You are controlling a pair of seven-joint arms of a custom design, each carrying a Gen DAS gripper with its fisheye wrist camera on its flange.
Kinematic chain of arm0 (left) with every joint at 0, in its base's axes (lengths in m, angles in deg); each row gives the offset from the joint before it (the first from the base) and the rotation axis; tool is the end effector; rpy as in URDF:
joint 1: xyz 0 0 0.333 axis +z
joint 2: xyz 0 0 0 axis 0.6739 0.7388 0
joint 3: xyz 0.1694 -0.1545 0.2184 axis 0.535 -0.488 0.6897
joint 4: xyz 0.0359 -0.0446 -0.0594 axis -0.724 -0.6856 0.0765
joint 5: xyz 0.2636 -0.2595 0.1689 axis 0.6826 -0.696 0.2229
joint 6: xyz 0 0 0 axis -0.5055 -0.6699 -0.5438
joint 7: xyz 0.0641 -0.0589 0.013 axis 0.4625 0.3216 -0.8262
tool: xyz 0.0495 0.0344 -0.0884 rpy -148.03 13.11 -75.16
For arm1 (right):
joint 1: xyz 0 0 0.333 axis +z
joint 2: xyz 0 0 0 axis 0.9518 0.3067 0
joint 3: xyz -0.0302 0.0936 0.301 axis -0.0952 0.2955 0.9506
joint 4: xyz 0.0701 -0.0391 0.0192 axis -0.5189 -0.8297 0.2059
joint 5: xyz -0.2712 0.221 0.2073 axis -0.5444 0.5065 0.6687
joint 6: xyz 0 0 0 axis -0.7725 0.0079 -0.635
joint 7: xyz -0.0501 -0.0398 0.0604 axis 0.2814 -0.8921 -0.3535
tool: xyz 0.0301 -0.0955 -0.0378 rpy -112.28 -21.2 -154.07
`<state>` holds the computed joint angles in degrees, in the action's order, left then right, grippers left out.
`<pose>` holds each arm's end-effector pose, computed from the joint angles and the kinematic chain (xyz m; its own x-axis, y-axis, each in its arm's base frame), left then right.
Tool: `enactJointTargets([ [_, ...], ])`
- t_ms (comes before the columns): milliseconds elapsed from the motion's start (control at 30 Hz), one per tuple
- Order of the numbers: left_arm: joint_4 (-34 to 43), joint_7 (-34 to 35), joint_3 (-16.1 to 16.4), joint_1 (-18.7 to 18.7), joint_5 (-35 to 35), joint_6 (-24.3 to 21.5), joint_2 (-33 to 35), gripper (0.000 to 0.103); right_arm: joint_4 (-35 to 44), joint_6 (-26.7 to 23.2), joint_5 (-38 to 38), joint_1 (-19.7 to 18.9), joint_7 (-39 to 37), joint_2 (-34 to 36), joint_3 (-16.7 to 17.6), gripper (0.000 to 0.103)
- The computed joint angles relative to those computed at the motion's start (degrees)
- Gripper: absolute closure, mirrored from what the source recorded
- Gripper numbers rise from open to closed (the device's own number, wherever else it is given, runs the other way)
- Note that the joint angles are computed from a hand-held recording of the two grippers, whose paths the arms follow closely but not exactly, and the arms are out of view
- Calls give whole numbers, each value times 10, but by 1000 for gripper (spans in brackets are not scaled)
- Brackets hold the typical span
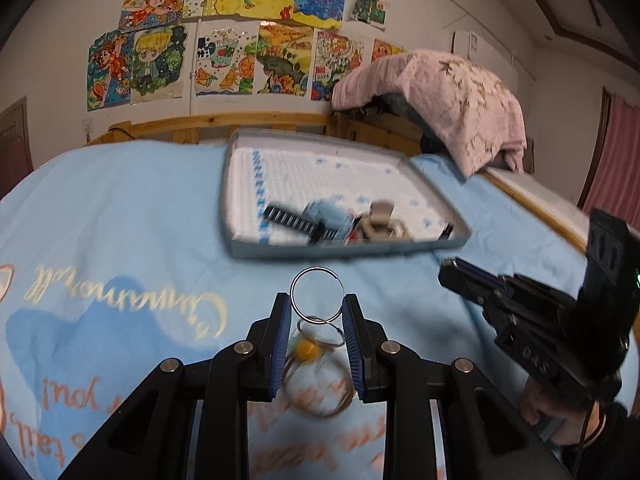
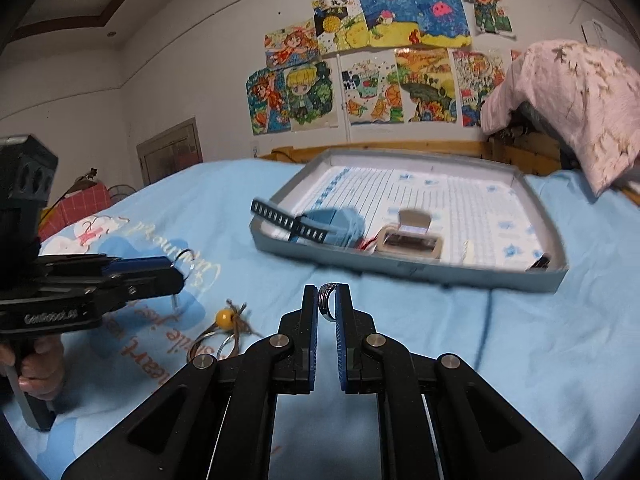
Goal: Organize jewelry
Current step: 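Carry both silver rings in both tools over the grey tray, then open both tools to release the silver rings into the tray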
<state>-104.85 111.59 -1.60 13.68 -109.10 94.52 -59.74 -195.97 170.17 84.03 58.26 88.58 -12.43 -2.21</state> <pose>0.4449 -0.2296 0.4845 -0.5143 -0.8484 0.1255 -0.5205 0.1925 -0.8319 0.3695 0.1630 0.4458 0.0884 -0.9843 -0.1526 -0.4050 0.1045 -0.9083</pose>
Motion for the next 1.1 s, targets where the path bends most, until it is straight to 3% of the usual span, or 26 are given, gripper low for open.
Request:
enactJointTargets([
  [200, 96, -24, -25, 6, -1, 8, 71, 79, -7, -13, -58, 45, -21, -17, -124, 95],
  [300, 145, -49, -52, 22, 22, 12, 115, 79, 6, -15, -82, 44, -33, 4, -178, 95],
  [433, 199, -147, -78, 35, 139, 13, 174, 79, 41, -8, -89, 30, -56, 56, -218, 95],
  [500, 224, -231, -66, 24, 233, 7, 204, 79, 62, -14, -102, 52, -59, 87, -263, 95],
  [533, 241, -291, -45, 8, 293, 1, 223, 79, 71, -14, -112, 69, -54, 102, -291, 95],
  [600, 262, -363, -18, -11, 358, -9, 245, 79, 90, -16, -134, 101, -40, 132, -342, 95],
  [667, 288, -446, 20, -35, 425, -27, 269, 79, 108, -19, -149, 121, -28, 159, -368, 95],
  [733, 299, -475, 22, -31, 449, -40, 278, 79, 116, -20, -174, 142, -13, 178, -397, 95],
  [900, 329, -543, 22, -18, 515, -85, 303, 78, 133, -32, -214, 164, 20, 212, -423, 95],
  [1100, 328, -566, -36, 40, 518, -88, 309, 78, 141, -42, -245, 171, 59, 226, -438, 95],
])
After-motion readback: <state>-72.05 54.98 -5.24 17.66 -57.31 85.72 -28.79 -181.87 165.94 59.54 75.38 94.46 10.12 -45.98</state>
